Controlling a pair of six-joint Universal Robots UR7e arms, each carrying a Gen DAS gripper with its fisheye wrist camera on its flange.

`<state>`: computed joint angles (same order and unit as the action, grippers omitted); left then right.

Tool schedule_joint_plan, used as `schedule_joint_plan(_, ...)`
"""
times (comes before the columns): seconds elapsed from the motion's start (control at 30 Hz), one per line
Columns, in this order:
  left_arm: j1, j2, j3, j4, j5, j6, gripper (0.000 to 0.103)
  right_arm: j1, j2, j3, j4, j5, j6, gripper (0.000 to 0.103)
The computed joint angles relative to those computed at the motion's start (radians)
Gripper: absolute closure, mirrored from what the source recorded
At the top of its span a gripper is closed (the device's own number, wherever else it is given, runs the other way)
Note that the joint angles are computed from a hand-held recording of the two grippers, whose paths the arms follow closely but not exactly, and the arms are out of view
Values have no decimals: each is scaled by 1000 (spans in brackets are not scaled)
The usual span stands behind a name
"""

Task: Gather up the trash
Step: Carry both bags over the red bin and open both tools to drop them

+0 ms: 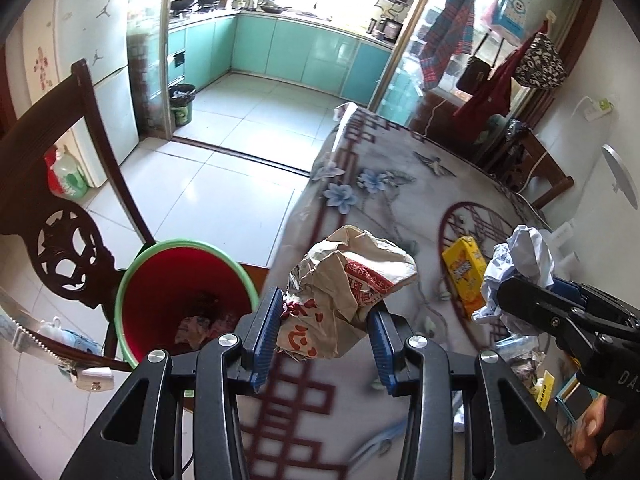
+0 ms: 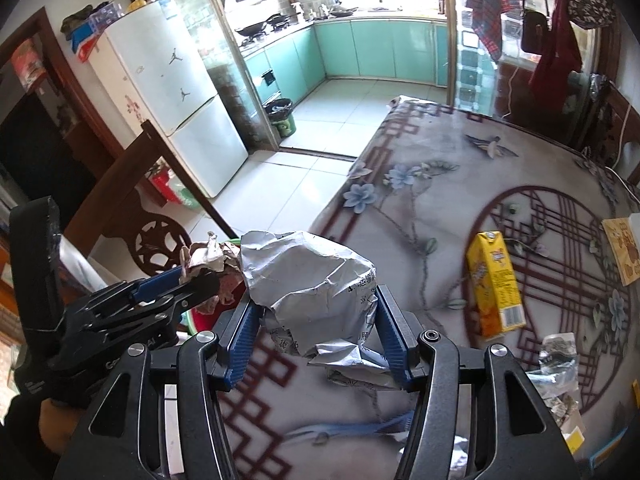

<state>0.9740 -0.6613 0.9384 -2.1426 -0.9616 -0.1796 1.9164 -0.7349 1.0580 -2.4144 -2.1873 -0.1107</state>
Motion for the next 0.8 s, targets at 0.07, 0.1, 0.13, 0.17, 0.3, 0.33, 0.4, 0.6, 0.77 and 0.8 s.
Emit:
schedule_joint_plan(0.07,11,-1,-9,10,8,-3,64,1,22,-26,20,5,5,49)
schedule_joint_plan(0.1,16,-1,-12,14,11,-5,64,1,33,-40,33,9,7,48)
schedule_joint_plan(0.13,21,0,-17,20,16,-8,64,2,45,-53,45,12,8,48)
schedule_joint_plan(0.17,28,-1,-20,24,21,-12,64,2,55,-66,55,14,9,48)
schedule_joint_plan(0.3,53,-9,-24,37,38,-26,64,4,100,-122,102,26,19,48)
schedule_joint_plan(0.33,58,-11,-23,39,43,-29,64,4,113,-139,116,30,20,48)
schedule_joint_plan(0.4,72,-18,-22,44,51,-34,64,5,142,-175,142,36,19,48)
schedule_joint_plan(0.6,115,-25,-36,69,80,-58,64,10,234,-300,224,50,11,48)
schedule_joint_plan(0.77,145,-19,-59,94,107,-68,64,4,320,-423,330,65,12,48)
schedule_joint_plan(0.8,151,-16,-65,99,112,-70,64,3,333,-440,344,68,13,48)
